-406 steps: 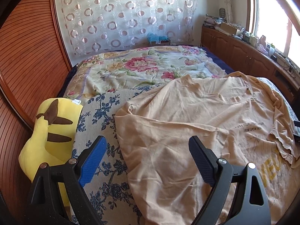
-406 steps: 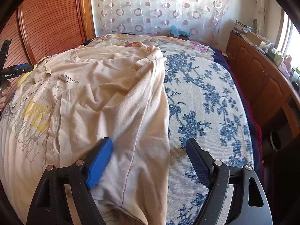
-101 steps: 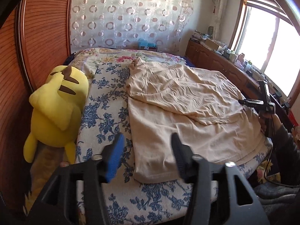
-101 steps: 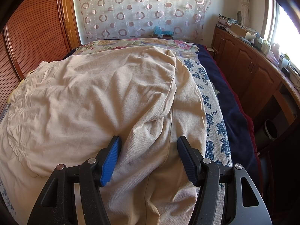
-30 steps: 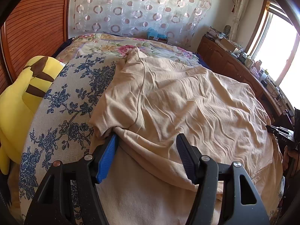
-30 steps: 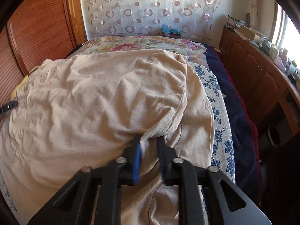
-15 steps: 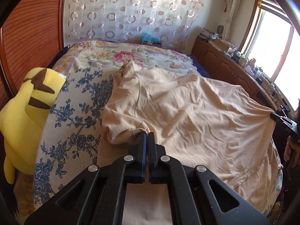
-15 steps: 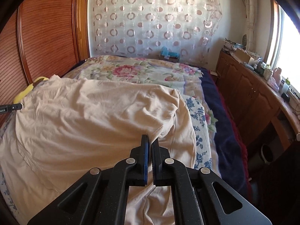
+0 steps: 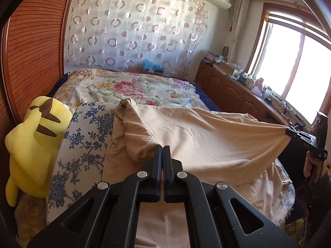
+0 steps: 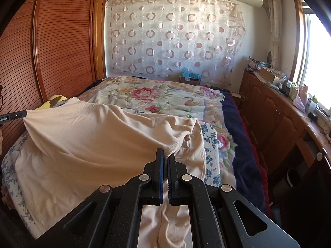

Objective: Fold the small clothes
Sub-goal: 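Lift the shirt edge with both tools and fold it over the shirt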

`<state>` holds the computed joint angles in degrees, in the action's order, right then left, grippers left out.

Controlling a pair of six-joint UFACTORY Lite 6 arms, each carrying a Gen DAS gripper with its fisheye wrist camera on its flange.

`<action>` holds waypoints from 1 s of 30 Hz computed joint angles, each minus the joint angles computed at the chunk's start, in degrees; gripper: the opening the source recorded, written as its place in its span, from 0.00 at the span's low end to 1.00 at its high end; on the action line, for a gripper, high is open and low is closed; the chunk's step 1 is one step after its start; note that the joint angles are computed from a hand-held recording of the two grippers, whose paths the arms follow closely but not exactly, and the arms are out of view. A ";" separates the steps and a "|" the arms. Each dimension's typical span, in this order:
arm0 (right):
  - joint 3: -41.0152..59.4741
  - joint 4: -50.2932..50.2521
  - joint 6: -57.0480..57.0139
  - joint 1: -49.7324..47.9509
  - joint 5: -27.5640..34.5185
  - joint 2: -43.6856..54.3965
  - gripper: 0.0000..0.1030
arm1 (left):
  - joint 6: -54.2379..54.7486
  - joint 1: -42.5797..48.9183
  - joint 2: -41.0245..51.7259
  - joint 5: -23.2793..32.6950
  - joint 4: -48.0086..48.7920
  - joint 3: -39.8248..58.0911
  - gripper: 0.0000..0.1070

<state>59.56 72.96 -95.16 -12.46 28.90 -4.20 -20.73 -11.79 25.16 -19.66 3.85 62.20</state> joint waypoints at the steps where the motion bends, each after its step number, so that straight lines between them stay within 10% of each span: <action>1: -1.70 0.37 -1.04 -1.58 1.52 -1.69 0.02 | 1.17 -0.25 -2.03 -1.07 -1.26 -2.50 0.02; 17: -13.13 -2.76 -3.90 -16.73 17.35 -14.85 0.02 | 3.83 -2.48 -26.86 -8.86 -6.95 -31.60 0.02; 30: -13.21 -2.92 -4.26 -8.33 2.56 -0.28 0.02 | 4.98 -2.88 -8.86 -11.14 -9.64 -28.25 0.02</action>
